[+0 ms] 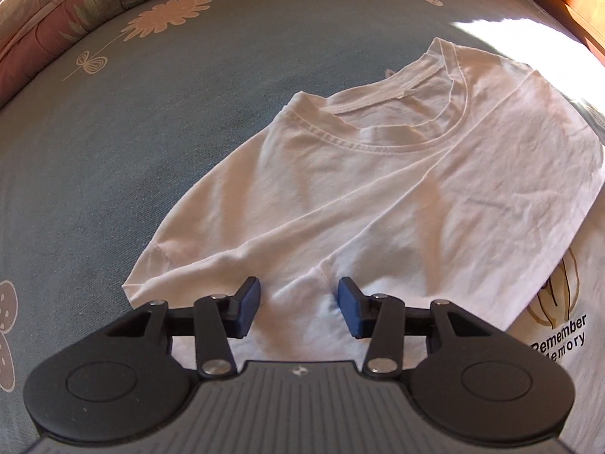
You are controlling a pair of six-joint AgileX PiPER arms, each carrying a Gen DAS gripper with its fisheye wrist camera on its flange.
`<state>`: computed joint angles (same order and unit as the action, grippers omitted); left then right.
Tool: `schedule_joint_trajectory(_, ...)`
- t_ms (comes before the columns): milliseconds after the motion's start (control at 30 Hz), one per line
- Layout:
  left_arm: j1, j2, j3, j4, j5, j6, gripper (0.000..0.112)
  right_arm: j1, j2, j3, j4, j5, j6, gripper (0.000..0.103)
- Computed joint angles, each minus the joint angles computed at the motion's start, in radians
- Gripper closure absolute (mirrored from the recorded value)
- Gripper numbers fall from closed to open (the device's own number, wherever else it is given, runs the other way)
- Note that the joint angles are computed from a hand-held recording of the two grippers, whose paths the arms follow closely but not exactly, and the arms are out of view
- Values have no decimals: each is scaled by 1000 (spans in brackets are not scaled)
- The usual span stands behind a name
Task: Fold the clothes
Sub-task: 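Move the open left gripper toward the shirt hem, then lower the left gripper onto the shirt hem and close it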
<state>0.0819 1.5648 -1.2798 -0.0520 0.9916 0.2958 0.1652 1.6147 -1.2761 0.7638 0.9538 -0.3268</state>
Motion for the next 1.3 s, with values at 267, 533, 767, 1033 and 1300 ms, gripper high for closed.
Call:
schedule_joint_trajectory(267, -16, -18, -30, 27, -2, -122, 91, 52, 6, -41, -121, -37, 59, 0)
schedule_joint_trajectory(533, -42, -40, -100, -70, 33, -210, 68, 233, -1, -3, -910, -158, 364, 0)
schedule_joint_trajectory(767, -171, -29, -148, -98, 52, -220, 56, 283, 44, 39, -1243, -271, 580, 0)
schedule_joint_trajectory(1033, -209, 9, -123, -121, 55, -340, 53, 192, 1, 149, -1311, -348, 874, 0)
schedule_joint_trajectory(1300, -274, 20, -119, -138, 25, -372, 52, 312, -23, 229, -1572, -343, 1101, 0)
